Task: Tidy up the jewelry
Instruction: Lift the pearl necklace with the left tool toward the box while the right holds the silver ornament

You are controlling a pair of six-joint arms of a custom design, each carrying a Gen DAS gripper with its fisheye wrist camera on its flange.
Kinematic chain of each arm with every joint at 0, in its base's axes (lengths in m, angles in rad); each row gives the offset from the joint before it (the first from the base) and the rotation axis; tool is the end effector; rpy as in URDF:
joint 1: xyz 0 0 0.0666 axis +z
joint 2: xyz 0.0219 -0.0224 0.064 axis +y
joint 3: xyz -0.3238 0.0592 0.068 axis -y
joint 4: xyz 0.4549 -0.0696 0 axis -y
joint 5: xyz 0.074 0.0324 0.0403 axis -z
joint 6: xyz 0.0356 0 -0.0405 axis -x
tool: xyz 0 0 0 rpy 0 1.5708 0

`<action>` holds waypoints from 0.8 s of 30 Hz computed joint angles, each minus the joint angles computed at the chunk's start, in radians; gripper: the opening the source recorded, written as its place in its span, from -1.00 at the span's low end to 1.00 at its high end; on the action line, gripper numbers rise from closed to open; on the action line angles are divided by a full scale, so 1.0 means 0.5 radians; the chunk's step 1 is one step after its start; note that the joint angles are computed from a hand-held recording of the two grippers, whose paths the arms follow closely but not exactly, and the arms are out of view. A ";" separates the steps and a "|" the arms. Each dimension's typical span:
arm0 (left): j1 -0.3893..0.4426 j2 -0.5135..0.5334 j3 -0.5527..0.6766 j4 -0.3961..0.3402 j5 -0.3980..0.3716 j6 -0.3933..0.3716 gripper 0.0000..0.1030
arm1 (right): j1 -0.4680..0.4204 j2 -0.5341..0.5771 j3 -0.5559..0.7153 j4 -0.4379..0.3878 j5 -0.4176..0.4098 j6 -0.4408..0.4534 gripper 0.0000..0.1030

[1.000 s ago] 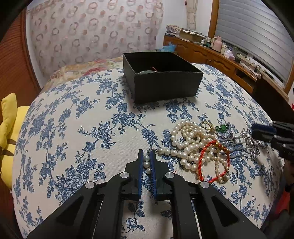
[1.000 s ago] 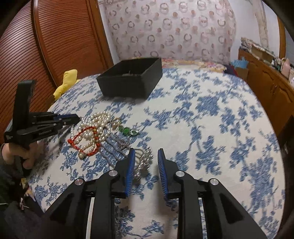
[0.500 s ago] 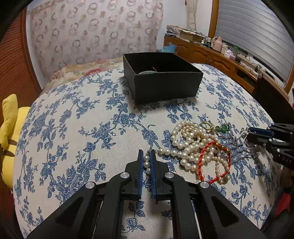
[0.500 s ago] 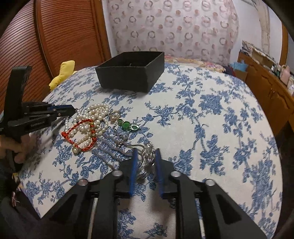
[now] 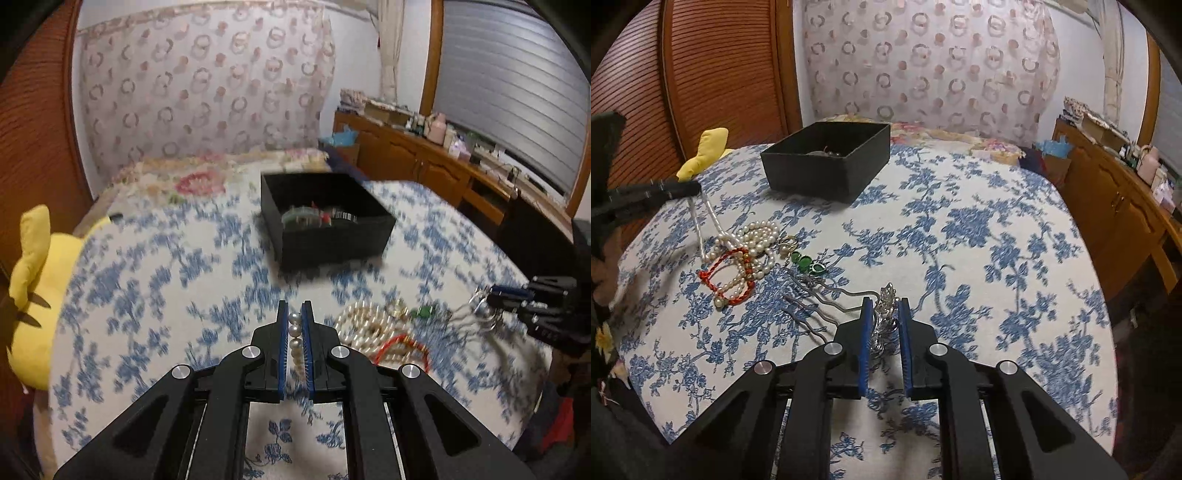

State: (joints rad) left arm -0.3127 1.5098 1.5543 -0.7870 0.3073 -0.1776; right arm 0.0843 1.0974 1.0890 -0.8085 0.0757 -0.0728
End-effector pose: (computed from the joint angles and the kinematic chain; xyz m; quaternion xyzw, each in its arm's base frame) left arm 0.5712 -0.1964 0.4051 0.2793 0.8627 -0.1666 0.3873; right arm 0.4631 0.0360 0.3660 0.0086 0.9292 -0.0062 0.3694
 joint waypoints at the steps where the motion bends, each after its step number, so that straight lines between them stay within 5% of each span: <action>1: -0.001 -0.005 0.016 0.008 0.002 0.007 -0.88 | 0.006 0.006 0.010 -0.010 0.024 0.022 -0.71; 10: -0.017 0.019 0.128 0.029 0.006 0.030 -0.88 | 0.007 0.028 0.101 -0.172 0.227 0.285 -0.71; 24: -0.054 0.084 0.343 0.053 0.040 0.087 -0.88 | 0.029 0.004 0.176 -0.096 0.270 0.373 -0.82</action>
